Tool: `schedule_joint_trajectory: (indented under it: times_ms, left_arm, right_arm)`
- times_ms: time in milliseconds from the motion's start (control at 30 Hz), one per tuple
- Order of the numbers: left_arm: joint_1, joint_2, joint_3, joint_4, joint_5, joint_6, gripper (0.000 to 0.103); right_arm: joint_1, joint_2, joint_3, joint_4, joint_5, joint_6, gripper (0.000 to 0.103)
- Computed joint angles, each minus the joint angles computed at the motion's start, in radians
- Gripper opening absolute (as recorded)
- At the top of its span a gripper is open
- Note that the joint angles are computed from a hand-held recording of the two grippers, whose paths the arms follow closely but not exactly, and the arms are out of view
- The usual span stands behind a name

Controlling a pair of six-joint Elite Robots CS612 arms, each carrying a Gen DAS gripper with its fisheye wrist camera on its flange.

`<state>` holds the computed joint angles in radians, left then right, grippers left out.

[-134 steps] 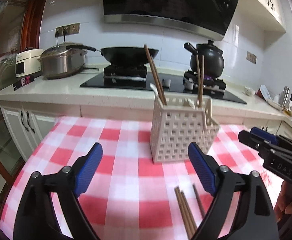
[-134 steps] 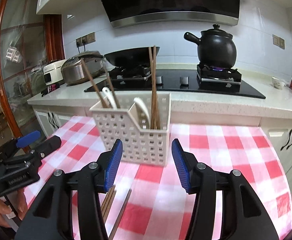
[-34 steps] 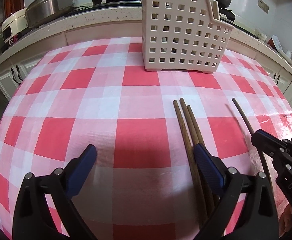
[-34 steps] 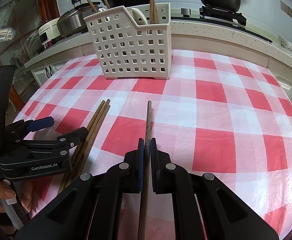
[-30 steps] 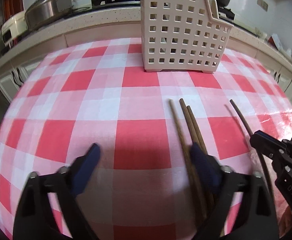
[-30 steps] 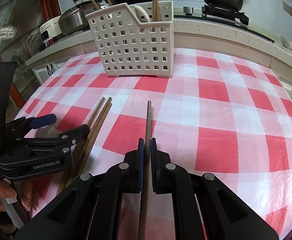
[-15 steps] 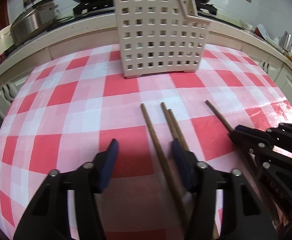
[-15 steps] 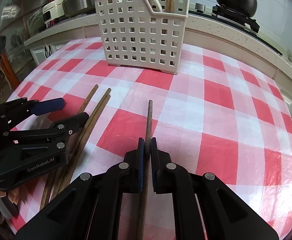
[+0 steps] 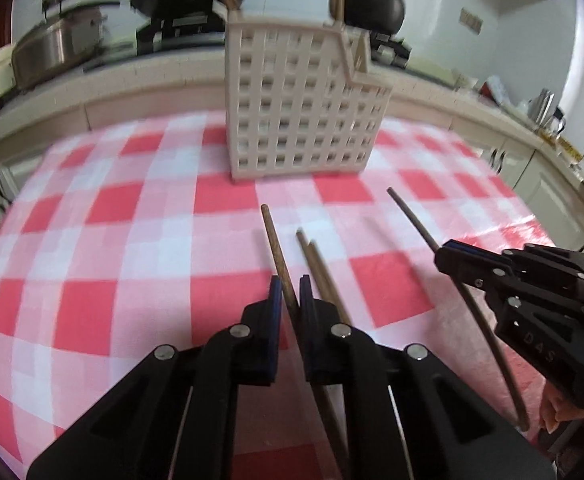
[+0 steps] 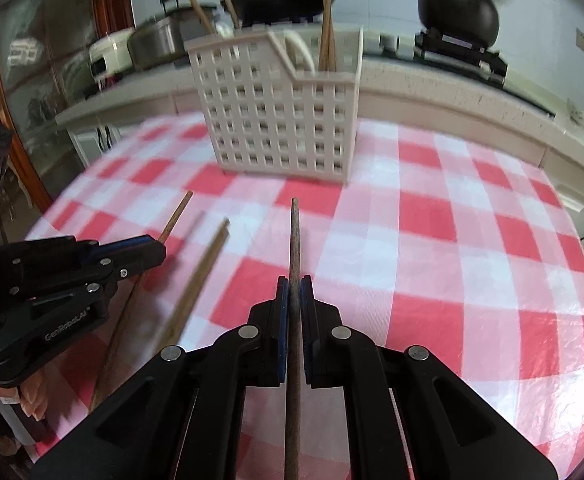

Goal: Organize utensils
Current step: 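Lift both held chopsticks upright and carry them over the white basket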

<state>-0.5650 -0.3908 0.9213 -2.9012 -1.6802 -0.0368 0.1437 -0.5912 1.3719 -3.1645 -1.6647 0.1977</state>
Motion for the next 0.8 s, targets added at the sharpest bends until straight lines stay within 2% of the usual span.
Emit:
schedule_joint_trajectory:
  times_ms: [100,333,500,800]
  left_arm:
    - [0.003,-0.014,0.032,-0.094,-0.021,0.023,0.008]
    - [0.009,-0.040,0.083,-0.199,-0.039,0.023,0.008]
    - [0.010,-0.059,0.128,-0.310,-0.042,0.035,0.008]
    - [0.011,-0.091,0.180,-0.428,-0.039,0.031,0.007]
  right_arm:
    - [0.002,-0.006,0.014,-0.071,-0.004,0.011,0.006]
    - [0.007,-0.019,0.042,-0.202,-0.018,0.004,0.006]
    - [0.012,-0.025,0.058,-0.294,-0.031,-0.008,0.006]
    - [0.024,-0.039,0.077,-0.402,-0.054,-0.047,0.006]
